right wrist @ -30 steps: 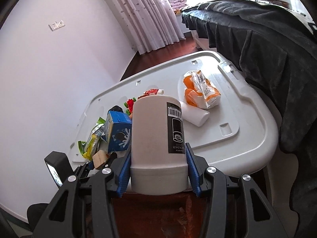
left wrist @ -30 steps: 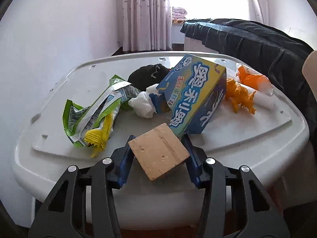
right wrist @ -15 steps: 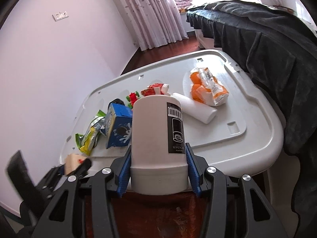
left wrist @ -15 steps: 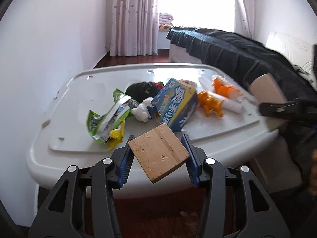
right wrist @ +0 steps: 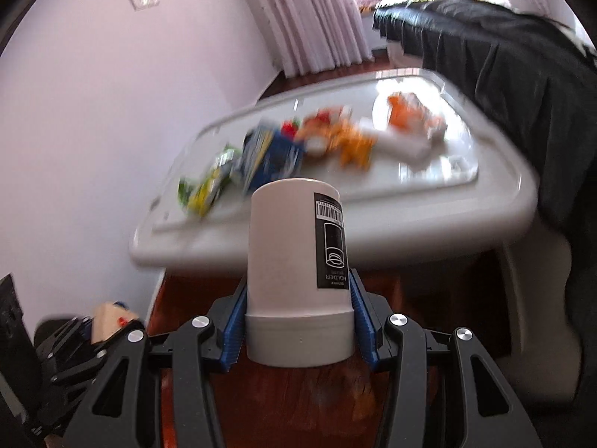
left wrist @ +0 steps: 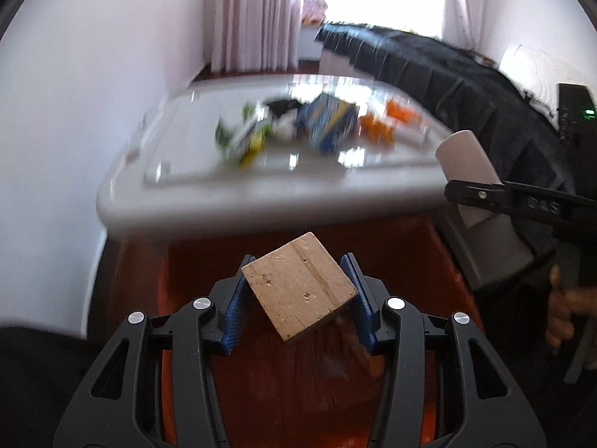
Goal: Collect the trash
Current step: 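Lower the white cup and wooden block into the bin and open both grippers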
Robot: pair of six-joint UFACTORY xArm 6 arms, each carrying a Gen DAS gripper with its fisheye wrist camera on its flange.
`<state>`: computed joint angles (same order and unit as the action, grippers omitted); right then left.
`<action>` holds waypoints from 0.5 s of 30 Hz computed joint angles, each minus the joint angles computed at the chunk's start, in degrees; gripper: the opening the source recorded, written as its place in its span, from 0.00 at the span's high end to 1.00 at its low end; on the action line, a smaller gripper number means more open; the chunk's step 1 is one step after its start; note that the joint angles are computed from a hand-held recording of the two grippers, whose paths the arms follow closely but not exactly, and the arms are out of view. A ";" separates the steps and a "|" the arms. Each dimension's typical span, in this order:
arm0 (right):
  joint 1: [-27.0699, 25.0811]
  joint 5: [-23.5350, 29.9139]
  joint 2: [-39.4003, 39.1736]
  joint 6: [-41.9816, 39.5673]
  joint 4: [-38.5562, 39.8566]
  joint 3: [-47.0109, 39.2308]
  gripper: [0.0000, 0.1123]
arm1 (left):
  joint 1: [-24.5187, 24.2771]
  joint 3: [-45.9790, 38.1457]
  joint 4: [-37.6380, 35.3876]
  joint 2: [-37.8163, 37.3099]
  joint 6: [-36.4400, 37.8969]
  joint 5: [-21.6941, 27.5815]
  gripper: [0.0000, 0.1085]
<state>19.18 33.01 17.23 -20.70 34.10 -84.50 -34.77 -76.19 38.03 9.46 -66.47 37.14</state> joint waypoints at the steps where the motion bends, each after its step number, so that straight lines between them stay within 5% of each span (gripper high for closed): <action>1: 0.54 0.08 -1.29 0.48 -0.36 2.66 0.57 | -0.17 0.91 -1.52 0.06 0.11 0.07 0.57; 15: 3.14 6.67 1.51 8.27 -11.28 5.65 0.57 | 0.98 2.79 -13.63 3.37 7.44 1.64 0.57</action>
